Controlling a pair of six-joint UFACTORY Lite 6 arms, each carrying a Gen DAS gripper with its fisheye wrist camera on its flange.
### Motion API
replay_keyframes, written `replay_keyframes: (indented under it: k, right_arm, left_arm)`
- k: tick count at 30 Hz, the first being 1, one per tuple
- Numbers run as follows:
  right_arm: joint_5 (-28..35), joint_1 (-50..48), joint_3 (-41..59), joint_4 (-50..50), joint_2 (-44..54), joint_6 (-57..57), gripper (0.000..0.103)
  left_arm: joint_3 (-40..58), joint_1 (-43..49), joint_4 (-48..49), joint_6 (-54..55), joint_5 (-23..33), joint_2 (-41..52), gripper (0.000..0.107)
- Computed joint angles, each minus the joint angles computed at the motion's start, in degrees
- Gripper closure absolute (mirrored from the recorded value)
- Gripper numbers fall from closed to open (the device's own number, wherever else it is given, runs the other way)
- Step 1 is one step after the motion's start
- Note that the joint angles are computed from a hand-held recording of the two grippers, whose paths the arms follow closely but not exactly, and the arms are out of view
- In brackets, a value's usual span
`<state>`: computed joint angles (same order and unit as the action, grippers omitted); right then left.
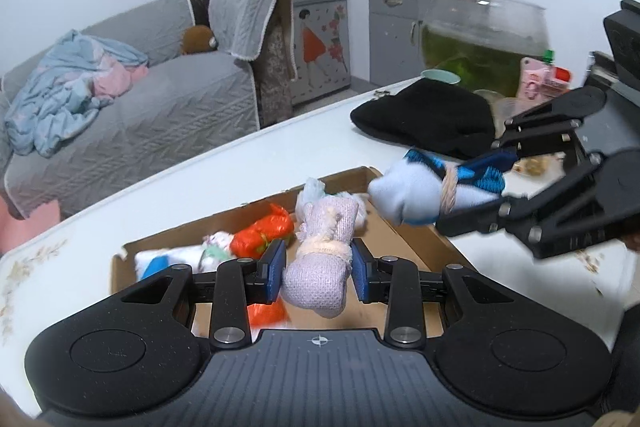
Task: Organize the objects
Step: 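Lift both held socks and carry them over the cardboard tray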
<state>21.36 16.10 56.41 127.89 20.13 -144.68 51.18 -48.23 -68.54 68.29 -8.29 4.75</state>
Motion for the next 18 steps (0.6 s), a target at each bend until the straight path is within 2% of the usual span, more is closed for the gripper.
replay_keyframes:
  k: [5,9,12,18]
  right_arm:
    - [-2.03,0.18,8.82,-3.52,9.86,2.25,0.067]
    - [-2.78,-0.38,13.49,-7.10,15.02,4.85,0.067]
    - [-3.20,-0.62,16.90,-10.69,18.20,8.04,0.067]
    - [-5.04,-0.23,23.78,-20.02,23.42,17.54,0.067]
  left_arm:
    - [11.31,1.96,3.26,-3.17,1.47,13.35,0.066]
    - [16.04,2.96,7.56,-6.53,1.09,19.88,0.066]
    - [18.47,3.74,7.22,-5.71,0.98,23.34,0.066]
    - [22.45,4.97,-2.27,3.24,1.04,28.82,0.066]
